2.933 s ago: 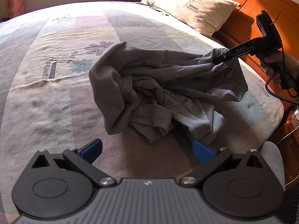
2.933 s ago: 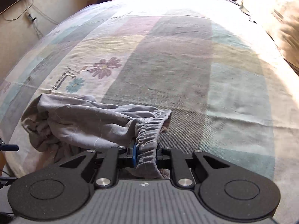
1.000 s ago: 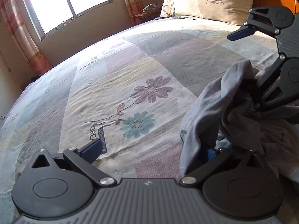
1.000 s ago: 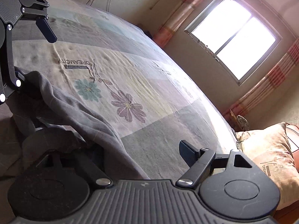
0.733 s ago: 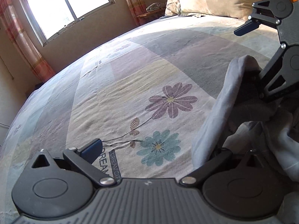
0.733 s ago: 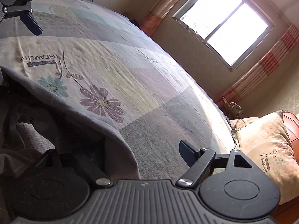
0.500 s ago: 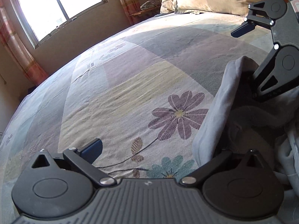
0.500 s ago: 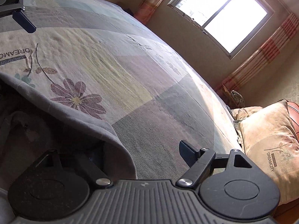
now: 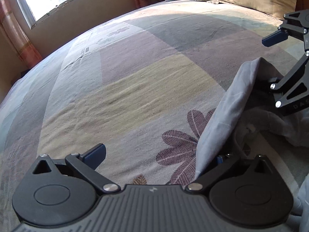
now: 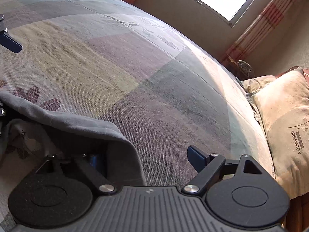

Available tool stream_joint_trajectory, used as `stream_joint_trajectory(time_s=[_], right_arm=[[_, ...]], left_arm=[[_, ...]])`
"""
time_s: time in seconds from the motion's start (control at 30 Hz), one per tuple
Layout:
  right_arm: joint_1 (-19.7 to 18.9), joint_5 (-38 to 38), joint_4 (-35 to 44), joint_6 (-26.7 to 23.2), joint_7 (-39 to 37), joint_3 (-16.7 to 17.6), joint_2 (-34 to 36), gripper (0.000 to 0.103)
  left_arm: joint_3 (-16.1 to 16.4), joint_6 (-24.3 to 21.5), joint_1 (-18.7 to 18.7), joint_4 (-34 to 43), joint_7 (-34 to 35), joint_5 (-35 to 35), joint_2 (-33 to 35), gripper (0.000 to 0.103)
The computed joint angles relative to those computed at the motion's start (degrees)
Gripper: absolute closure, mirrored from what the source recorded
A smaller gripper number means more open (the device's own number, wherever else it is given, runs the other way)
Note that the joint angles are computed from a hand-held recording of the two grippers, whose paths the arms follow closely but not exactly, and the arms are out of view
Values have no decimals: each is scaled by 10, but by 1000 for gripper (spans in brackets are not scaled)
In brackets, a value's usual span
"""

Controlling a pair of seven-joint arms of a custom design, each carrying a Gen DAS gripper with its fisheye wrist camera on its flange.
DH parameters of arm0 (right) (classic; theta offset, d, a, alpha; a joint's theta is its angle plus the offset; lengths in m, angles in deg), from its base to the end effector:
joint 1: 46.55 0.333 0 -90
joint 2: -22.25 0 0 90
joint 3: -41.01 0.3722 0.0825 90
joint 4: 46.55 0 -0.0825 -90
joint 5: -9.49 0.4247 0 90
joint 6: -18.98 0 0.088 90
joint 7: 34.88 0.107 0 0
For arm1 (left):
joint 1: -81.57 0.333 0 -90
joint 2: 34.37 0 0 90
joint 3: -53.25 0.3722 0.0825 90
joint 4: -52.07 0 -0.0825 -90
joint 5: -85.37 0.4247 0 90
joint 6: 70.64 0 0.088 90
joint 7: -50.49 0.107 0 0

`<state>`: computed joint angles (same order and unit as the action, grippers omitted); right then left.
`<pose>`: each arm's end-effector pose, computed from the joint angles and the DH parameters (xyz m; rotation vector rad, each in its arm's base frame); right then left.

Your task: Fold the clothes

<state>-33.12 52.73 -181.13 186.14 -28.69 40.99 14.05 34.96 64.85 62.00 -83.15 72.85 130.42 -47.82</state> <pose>0.5409 0.0853 0.4906 -2.4155 0.6866 -0.7738 0.4062 -0.3126 0.4751 -1.7488 1.7474 -0.3653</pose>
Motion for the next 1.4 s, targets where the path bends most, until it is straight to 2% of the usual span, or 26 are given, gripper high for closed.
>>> stream_joint_trajectory(time_s=[0.1,0.2,0.37,0.5,0.57,0.87,0.97,1.07,1.13,1.2,1.27,1.3,1.4], right_arm=[[-29,-20,6,-158,-11,-36,-55,13],[-68,-41,12,-242,-1,-60,-89,13],[-139,-67,14,-291,41,-88,-97,14],[-184,-68,27,-340,73,-111,-79,30],[-198,-41,37,-366,94,-121,-64,30],[-231,96,47,-407,125,-136,-29,33],[-234,63,23,-376,105,-118,-38,34],[-227,42,-31,-321,59,-104,-74,34],[-215,55,-73,-265,20,-99,-108,34],[-205,55,-99,-238,7,-97,-132,35],[-201,50,-108,-230,21,-98,-142,38],[-200,47,-112,-227,29,-98,-147,47],[-202,25,-93,-266,68,-106,-136,52]], left_arm=[[14,30,-24,-31,61,-65,-44,1],[11,33,-44,-53,91,-110,-83,1],[5,31,-86,-82,107,-178,-139,1],[-11,25,-113,-95,83,-216,-166,1],[-21,24,-121,-96,60,-224,-168,1],[-37,21,-148,-83,-10,-238,-153,1],[-38,17,-153,-74,-12,-234,-141,1],[-39,13,-153,-67,-14,-228,-130,1],[-38,13,-154,-65,-17,-228,-125,1],[-37,13,-155,-64,-18,-229,-121,1],[-38,13,-155,-63,-21,-228,-119,1],[-38,13,-155,-63,-23,-228,-119,1],[-39,17,-156,-66,-32,-229,-120,1]])
